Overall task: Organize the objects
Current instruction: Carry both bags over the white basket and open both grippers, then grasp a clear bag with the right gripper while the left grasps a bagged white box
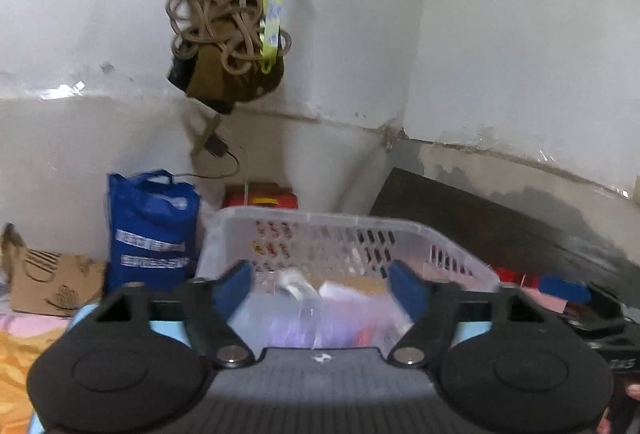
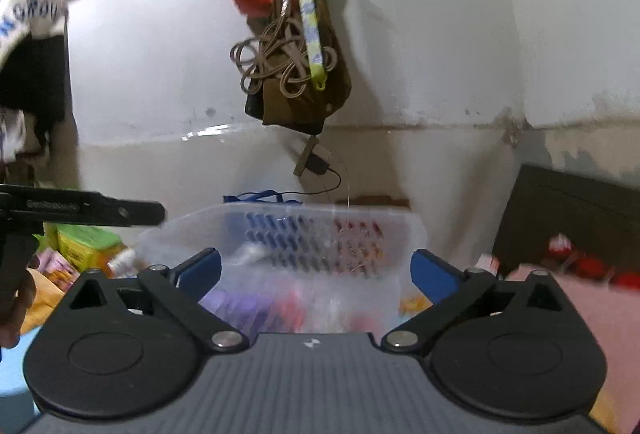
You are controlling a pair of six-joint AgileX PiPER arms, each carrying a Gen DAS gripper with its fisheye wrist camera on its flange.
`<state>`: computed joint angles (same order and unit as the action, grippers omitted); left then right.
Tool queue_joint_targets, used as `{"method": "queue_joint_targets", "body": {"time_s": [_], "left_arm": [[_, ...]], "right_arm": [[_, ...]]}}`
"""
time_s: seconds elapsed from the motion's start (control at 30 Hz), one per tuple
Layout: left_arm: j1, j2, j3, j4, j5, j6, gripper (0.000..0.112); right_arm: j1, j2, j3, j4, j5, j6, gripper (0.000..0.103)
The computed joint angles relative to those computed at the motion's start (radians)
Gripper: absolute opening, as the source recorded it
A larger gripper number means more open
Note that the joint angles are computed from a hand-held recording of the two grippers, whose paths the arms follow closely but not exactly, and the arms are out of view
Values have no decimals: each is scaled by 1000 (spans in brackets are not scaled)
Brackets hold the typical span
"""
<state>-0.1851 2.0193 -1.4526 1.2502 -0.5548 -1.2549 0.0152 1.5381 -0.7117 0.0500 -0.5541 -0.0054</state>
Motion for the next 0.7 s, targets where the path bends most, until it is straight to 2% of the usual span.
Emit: {"method": "queue_joint_targets", "body": {"time_s": [0.03, 0.1, 0.23, 0.3, 0.33, 0.4, 0.5, 0.53, 0.6, 0.63, 0.7], "left_arm": [[12, -34, 89, -55, -24, 89, 88], [50, -65, 240, -126, -126, 213, 88], [78, -65, 371, -184, -195, 254, 88], [66, -71, 398, -202, -180, 286, 88], [54, -75, 413, -235, -170, 316, 88], [31, -82, 429, -268, -153, 343, 88], [-20, -92, 446, -363, -82, 428, 88], [-35, -91, 442, -389, -54, 444, 88], [-53, -81, 405, -333, 7, 381, 88], [-63, -79, 398, -327, 29, 377, 88], [-82, -79, 403, -389, 52, 446, 88]], "right_arm": [[-4, -35, 84, -42, -36, 66, 103], [16, -81, 250, -55, -137, 127, 103], [114, -88, 463, 3, -308, 139, 98], [163, -61, 499, 37, -361, 137, 95], [184, -44, 503, 53, -371, 122, 88], [227, -8, 489, 109, -386, 71, 86], [220, 18, 454, 89, -375, 81, 81], [234, 23, 462, 104, -388, 69, 76], [235, 30, 446, 103, -353, 53, 62], [227, 32, 441, 90, -339, 63, 49], [205, 31, 450, 41, -343, 101, 45]]}}
